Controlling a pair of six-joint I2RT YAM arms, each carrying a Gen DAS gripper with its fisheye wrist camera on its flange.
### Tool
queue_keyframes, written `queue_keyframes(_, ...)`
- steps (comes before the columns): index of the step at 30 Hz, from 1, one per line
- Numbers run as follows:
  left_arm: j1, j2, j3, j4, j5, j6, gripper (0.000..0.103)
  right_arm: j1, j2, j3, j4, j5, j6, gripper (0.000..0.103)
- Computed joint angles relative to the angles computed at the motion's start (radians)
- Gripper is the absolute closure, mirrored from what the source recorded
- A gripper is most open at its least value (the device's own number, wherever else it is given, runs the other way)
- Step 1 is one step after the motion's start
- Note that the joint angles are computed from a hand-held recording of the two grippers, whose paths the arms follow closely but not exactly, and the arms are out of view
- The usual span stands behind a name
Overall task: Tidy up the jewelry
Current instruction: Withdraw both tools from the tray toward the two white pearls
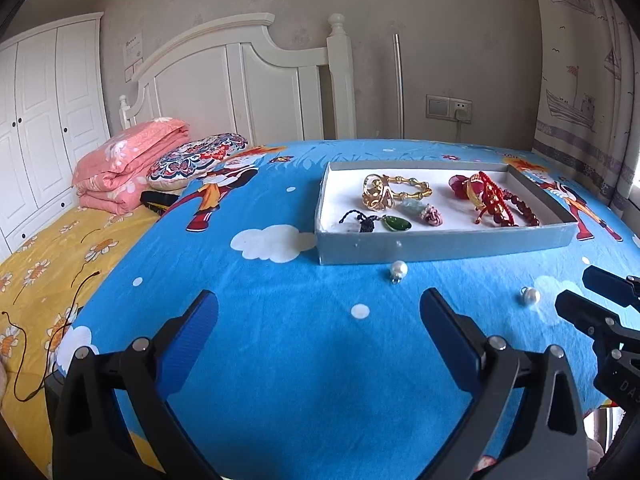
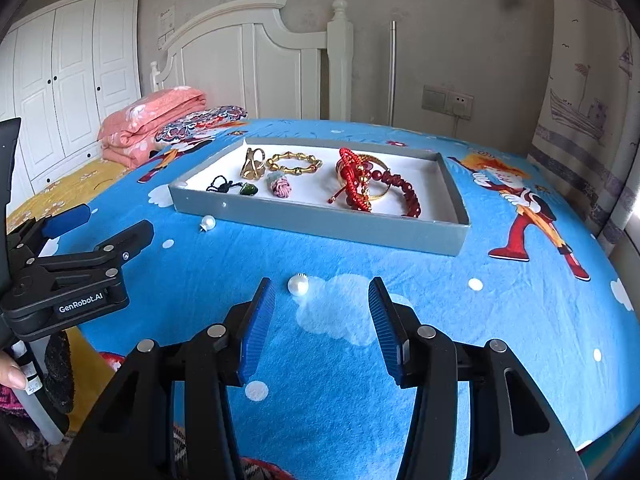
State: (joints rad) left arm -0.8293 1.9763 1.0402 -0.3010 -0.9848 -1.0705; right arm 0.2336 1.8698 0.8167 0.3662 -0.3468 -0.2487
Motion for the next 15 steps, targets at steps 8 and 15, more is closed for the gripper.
queue_keyframes(8,-0.001,0.0,-0.083,0.076,0.033,-0.029,0.005,0.029,0.048,0.019,0.001,0.024,0.006,0.056)
queue_keyframes(15,0.01,0.001,-0.11,0.106,0.052,-0.033,0.005,0.047,0.093,0.055,0.017,0.05,0.027,0.056)
